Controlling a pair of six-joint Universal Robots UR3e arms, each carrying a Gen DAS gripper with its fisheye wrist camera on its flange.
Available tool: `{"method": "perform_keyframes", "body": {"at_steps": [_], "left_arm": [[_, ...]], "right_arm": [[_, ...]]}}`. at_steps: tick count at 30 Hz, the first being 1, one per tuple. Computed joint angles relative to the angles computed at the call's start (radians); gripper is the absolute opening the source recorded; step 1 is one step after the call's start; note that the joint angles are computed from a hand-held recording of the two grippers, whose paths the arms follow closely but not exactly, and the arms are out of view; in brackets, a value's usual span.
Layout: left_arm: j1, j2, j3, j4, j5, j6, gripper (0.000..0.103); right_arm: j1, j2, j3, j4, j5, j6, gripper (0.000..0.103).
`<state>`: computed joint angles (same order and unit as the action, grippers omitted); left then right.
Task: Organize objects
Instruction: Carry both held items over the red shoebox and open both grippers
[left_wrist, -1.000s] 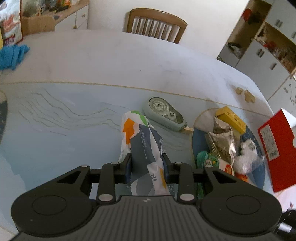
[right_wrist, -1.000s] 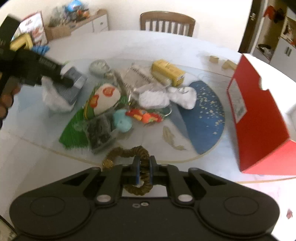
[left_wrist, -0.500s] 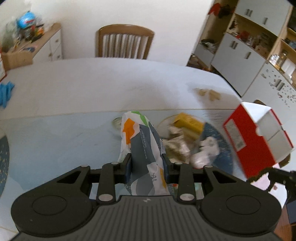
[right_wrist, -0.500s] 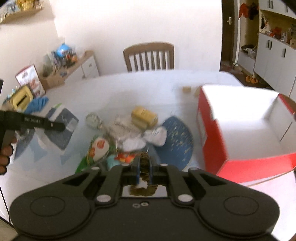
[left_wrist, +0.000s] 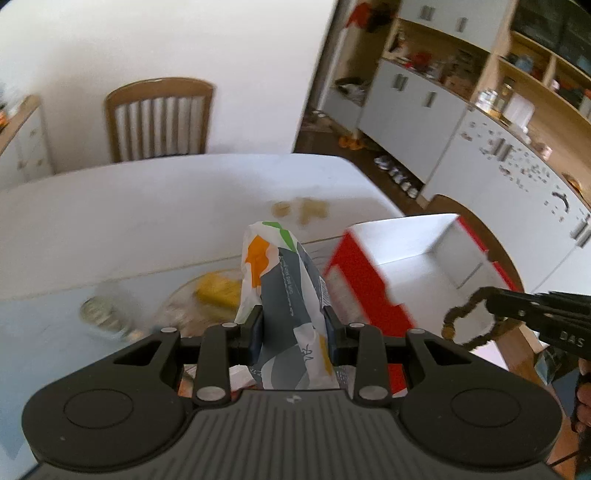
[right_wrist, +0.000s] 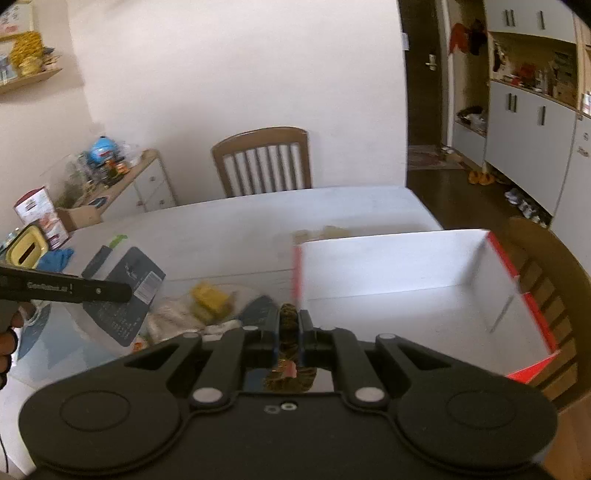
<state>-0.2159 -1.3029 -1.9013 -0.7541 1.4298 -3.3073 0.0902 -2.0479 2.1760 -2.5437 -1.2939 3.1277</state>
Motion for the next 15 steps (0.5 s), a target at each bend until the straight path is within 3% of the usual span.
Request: {"method": "perform_keyframes", "body": {"at_steps": [7, 15], "left_arm": [[-0.24, -0.361, 0.33, 0.012, 0.143, -0.098, 0.032], [-0.375, -0.682, 0.698, -0.083, 0.203, -0.126, 0.032]], "right_arm": [[-0.266, -0.067, 0.057, 0.068, 0.161, -0.19, 0.008], [-0.41, 0.021, 0.077, 0.046, 0.225, -0.317, 0.008]]}}
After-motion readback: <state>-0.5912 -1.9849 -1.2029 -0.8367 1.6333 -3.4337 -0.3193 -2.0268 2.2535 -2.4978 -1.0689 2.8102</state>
